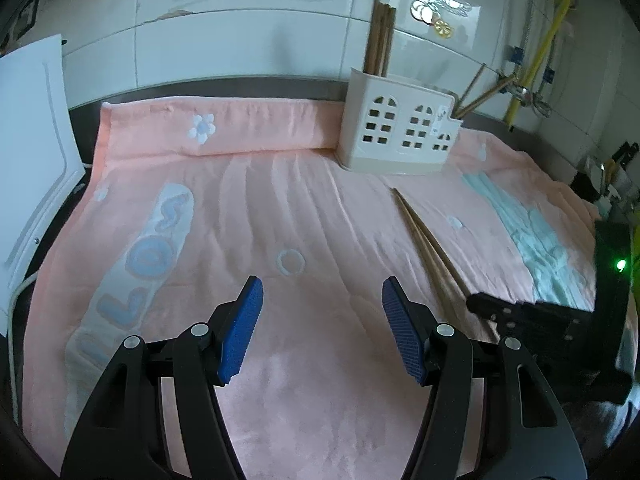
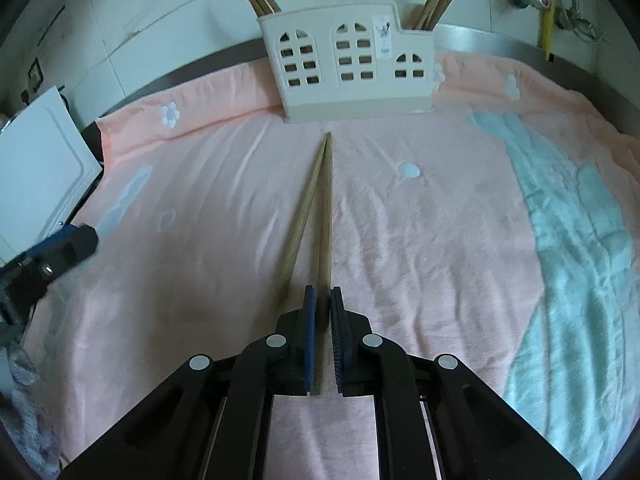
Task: Organize utensils
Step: 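Close the left tool on a chopstick while the right tool grasps the other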
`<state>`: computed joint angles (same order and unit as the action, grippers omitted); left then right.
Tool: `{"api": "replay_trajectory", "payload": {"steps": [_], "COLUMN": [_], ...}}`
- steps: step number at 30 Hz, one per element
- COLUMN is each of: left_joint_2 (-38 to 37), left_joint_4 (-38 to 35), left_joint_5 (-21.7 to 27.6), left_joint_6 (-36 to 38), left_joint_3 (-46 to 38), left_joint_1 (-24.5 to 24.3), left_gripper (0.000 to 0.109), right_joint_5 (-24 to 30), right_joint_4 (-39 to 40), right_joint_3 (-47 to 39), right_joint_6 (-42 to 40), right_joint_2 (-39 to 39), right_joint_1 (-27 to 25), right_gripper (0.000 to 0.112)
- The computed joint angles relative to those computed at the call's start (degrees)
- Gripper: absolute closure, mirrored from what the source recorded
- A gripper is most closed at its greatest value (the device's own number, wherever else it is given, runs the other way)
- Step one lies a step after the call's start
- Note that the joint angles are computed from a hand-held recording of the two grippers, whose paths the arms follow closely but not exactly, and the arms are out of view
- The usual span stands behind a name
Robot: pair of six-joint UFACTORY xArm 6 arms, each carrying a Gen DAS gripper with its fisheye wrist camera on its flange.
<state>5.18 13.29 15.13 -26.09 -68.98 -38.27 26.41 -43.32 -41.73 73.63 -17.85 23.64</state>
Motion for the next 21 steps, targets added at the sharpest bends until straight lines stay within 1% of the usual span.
{"api": "replay_trajectory", "payload": {"steps": [2, 8, 12, 15, 17, 21], "left_joint_2": [0.25, 1.5, 3.2, 5.26, 6.97, 10.3], "left_joint_4": [-3.66, -8.85, -16.23, -18.35, -20.61, -23.23], "left_joint_5": [-0.26, -0.02, 0.77, 1.65, 2.65, 4.61], "left_joint_6": [3.14, 8.15, 14.7, 17.1, 18.85, 19.45], "left_joint_3": [0.12, -0.42, -1.8, -3.64, -5.35, -9.01], "left_joint_1": [-0.85, -3.79, -6.45, -8.2, -8.88, -9.33], "left_gripper": [0.047, 0.048, 0.05, 0.058, 0.067, 0.078], "right_joint_5": [0.3, 1.81, 1.74, 1.47, 1.38, 0.64], "right_joint_4": [-1.15, -4.47, -5.63, -5.88, -6.22, -5.64], "right_joint_3": [0.63, 2.4, 3.39, 3.76, 3.83, 4.17], "right_joint_6": [0.37, 0.4, -0.13, -1.29, -2.07, -4.16], "right_joint_2": [-1.54, -7.05, -10.48, -12.27, -13.5, -15.72], "right_joint_1": [0.0, 0.04, -0.5, -1.02, -1.42, -2.49], "right_gripper": [0.105, 0.105, 0.105, 0.105, 0.105, 0.105]}}
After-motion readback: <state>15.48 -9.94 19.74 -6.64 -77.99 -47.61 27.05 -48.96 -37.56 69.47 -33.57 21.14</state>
